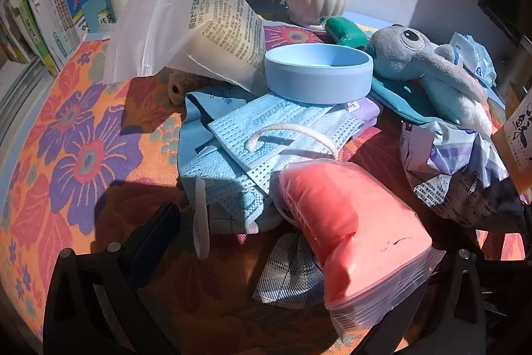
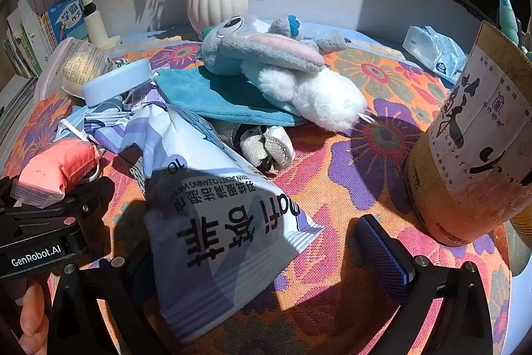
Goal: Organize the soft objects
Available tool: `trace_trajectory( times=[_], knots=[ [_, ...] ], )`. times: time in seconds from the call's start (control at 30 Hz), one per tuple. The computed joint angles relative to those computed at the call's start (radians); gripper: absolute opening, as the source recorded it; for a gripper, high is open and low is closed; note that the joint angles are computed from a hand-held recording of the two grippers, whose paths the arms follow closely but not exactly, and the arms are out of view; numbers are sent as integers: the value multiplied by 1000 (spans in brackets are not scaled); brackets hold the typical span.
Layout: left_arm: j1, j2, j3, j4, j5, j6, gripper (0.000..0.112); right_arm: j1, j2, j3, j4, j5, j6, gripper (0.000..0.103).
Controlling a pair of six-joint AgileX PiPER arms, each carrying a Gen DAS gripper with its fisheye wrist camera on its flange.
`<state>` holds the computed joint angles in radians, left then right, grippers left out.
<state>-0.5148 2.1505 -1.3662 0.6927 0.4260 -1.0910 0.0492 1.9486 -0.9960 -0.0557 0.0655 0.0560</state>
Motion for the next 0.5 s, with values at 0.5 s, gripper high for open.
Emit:
trace_trajectory(
  times=[0.5],
  knots=[
    [-1,1,-3,1,7,0,103,0,0,0,9,0,-9,103]
  ],
)
